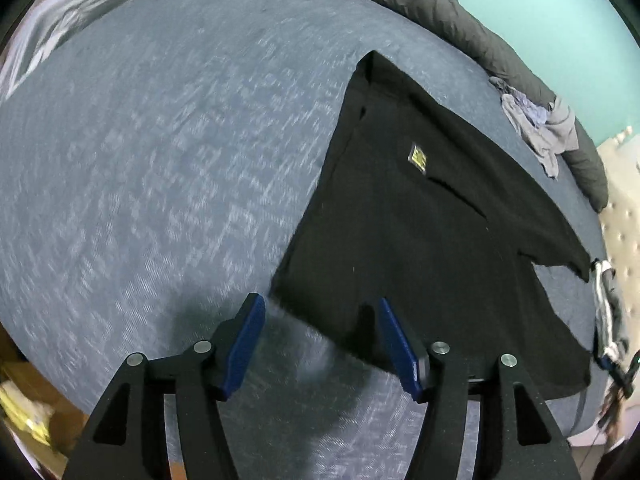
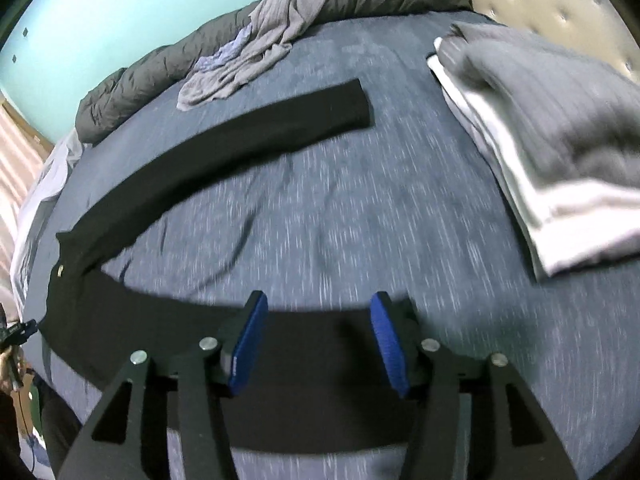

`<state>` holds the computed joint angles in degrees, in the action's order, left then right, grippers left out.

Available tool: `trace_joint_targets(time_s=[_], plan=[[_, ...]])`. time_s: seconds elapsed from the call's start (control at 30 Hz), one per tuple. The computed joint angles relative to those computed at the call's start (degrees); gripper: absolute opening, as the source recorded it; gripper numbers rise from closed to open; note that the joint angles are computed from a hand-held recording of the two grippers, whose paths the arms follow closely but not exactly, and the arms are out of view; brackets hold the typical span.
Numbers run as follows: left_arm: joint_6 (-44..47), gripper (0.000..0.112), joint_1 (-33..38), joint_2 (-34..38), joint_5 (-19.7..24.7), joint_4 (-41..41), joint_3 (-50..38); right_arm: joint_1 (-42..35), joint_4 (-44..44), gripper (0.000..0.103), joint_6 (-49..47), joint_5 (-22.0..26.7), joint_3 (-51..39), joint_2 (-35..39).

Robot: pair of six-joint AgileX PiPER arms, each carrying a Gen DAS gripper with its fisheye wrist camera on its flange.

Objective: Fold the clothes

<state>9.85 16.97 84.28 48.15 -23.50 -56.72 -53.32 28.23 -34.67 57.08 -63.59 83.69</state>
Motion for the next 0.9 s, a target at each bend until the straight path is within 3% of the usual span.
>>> trace_joint_targets(time_s=[0.27,0.5,0.8,0.83,0.87,0.9], plan=[[4.8,0.063,1.8,-1.0,-5.3,-7.6,5.9,-10.0,1.4,0.06,-6.1,3.1,7.1,-4.7],[7.9,0.032,1.9,-0.2,-7.3,-11.5,7.7,-18.1,3.2,0.062,-9.0,2.8,11.9,-3.5],[7.8,0.01,1.1,-1.8,-8.9,-12.4,8.3,-17.6,4.7,0.062,-8.0,-1.0,14.7,-1.5],[7.7,0.01,1.2,-2.1,-8.9,-12.4,8.4,-17.4,4.9,0.057,-8.0,-1.1,14.8,-1.5],[7.8,0.009,1.5,-2.6,-8.8,-12.5,8.4,-17.2,5.0,0.04,-8.1,-1.3,14.9,-1.5],[8.0,0.008,1.9,-3.1,-8.7,-12.5,8.5,-17.0,5.1,0.034,-8.1,-1.4,14.9,-1.6]])
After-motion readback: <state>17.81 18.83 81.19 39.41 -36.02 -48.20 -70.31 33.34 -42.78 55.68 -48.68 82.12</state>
